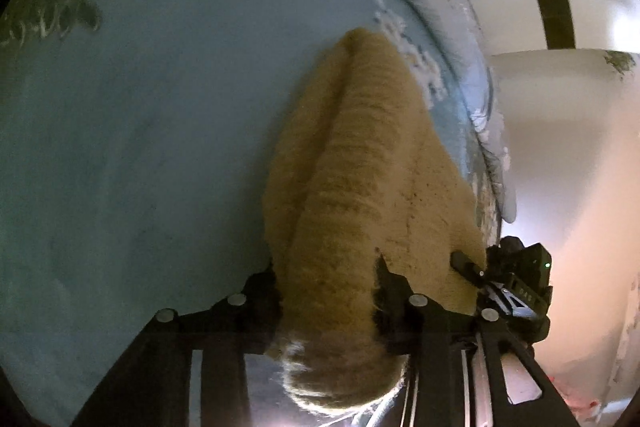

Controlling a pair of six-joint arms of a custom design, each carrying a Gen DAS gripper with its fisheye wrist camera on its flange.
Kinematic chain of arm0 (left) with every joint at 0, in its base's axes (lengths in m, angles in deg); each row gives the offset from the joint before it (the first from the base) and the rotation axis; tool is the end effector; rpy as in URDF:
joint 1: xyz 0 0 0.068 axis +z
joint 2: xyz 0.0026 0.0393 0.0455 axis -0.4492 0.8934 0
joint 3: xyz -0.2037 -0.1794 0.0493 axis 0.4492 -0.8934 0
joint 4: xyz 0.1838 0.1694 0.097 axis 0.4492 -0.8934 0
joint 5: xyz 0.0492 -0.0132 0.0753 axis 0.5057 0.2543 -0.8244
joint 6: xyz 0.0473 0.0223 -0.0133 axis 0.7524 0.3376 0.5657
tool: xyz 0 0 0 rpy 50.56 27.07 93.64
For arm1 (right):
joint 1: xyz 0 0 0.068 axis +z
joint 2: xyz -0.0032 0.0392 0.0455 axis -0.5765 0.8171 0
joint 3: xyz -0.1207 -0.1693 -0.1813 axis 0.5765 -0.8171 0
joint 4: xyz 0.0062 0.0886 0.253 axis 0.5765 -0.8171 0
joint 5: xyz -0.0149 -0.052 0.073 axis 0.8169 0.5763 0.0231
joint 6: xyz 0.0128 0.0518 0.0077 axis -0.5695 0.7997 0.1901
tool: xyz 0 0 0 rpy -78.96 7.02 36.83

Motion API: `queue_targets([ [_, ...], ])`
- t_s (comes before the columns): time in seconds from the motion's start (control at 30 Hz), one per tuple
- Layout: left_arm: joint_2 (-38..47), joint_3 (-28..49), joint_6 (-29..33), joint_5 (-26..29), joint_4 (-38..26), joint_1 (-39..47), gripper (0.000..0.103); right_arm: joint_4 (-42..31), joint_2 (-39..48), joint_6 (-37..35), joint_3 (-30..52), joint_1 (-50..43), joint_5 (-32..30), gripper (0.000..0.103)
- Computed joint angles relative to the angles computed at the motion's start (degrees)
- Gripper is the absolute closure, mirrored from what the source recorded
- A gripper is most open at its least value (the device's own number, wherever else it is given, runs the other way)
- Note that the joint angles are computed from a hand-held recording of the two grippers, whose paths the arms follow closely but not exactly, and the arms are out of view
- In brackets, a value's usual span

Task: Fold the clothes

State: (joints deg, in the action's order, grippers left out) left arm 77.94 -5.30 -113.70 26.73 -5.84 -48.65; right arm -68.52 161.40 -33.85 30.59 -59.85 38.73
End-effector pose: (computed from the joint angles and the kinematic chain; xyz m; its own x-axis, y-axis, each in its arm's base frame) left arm 0.1780 -0.0902 0.0677 -0.8944 -0.4460 0.0339 -0.3402 0.6290 -0.6991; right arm 0.2565 -0.0923 0.0439 -0.9951 0.0974 0.0159 0.0815 0.7207 0.6884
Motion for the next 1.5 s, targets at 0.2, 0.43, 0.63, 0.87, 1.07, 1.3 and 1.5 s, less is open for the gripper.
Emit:
queue_targets([
  [0.2,-2.0,4.1,5.9,-3.1,-11.0,1.2,0.037,3.2,3.0,3.7,0.0,-0.6,0.4,0.067],
  [0.43,8.6,7.4,8.1,-0.3,-6.5,3.8,0.036,2.7,7.3,4.7,1.9,-2.7,-2.1,0.064],
  [0.63,9.5,5.8,5.7,-0.8,-0.5,2.7,0.05,3.8,5.9,6.4,1.1,-1.7,-1.6,0.064],
  [0.87,1.6,3.9,2.3,-5.2,-2.3,-0.9,0.071,4.9,1.1,8.8,-0.9,-0.2,0.4,0.067],
  [1.07,-9.9,7.3,3.3,-9.0,-14.3,-3.9,0.072,0.0,-5.6,7.7,0.4,0.3,-1.6,0.07],
  [1.3,-19.9,16.0,3.5,-15.2,-27.4,-9.8,0.073,-12.8,-11.5,0.2,6.7,-3.5,-5.5,0.07],
  [1.5,-17.1,28.6,4.5,-19.4,-32.9,-17.1,0.072,-28.3,-13.1,-10.6,16.9,-11.2,-8.3,0.07],
])
